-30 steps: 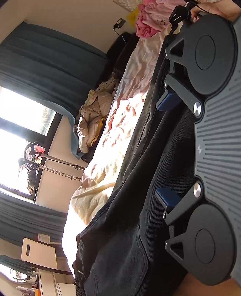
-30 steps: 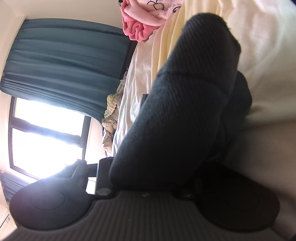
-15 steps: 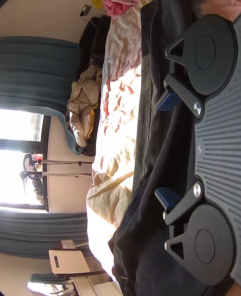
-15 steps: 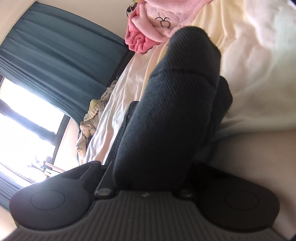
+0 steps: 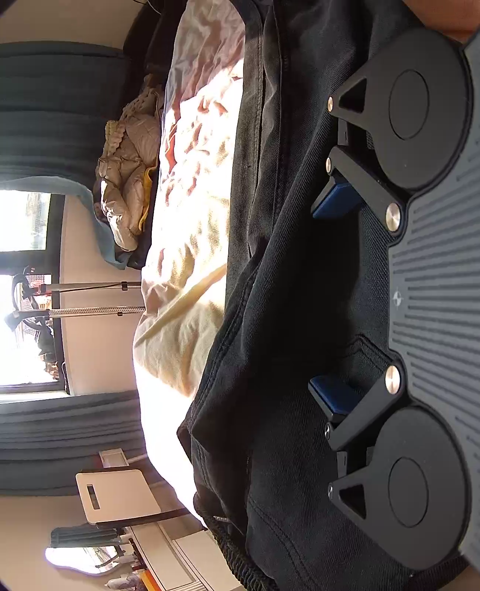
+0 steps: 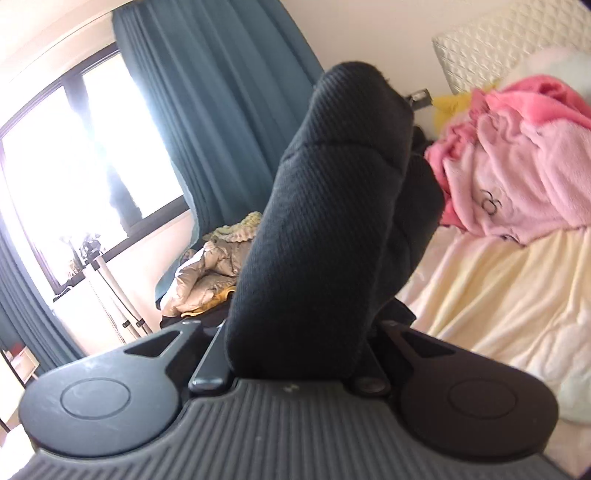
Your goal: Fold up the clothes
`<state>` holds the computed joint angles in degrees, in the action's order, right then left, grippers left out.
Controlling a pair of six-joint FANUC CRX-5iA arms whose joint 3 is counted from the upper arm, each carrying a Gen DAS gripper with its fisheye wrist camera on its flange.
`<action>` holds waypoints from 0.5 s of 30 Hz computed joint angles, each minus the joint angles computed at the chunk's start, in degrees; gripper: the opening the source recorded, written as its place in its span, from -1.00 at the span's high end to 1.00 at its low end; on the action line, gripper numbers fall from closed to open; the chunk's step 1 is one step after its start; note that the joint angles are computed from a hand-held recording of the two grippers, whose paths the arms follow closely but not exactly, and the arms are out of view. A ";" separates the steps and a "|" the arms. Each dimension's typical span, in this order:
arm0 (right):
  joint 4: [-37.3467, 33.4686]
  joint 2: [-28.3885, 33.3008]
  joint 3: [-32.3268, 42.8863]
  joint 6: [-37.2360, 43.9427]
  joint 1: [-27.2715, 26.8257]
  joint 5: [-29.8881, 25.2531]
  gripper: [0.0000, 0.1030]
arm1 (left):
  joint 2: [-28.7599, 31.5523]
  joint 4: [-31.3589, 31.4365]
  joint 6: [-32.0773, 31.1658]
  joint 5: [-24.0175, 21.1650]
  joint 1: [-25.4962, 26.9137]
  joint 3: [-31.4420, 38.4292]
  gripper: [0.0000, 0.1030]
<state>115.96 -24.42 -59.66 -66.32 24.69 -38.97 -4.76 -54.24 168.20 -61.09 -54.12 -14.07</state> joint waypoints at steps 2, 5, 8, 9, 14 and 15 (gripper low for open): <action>-0.63 4.27 3.71 6.97 8.03 -6.17 0.81 | -3.05 -2.82 4.29 -0.37 -1.73 -1.87 -0.80; 2.80 10.77 9.06 15.21 15.46 -10.34 0.81 | -7.33 -9.38 13.28 -2.99 -6.27 -5.08 -0.81; 10.59 17.64 11.87 19.02 19.84 -8.51 0.80 | -11.02 -18.34 22.31 -7.66 -13.74 -8.51 -0.83; 12.80 19.00 11.84 18.69 20.86 -6.06 0.80 | -11.67 -19.45 23.70 -8.04 -14.77 -9.05 -0.83; 9.30 27.88 13.52 27.36 28.64 2.77 0.76 | -14.53 -22.91 28.60 -7.58 -17.83 -11.58 -0.86; 6.68 29.41 13.92 30.10 29.98 3.33 0.75 | -14.83 -22.97 28.66 -6.76 -17.76 -11.95 -0.86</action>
<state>122.64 4.99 -45.74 -36.22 54.66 -35.64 -19.59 -77.22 196.86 -67.85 -71.88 -26.03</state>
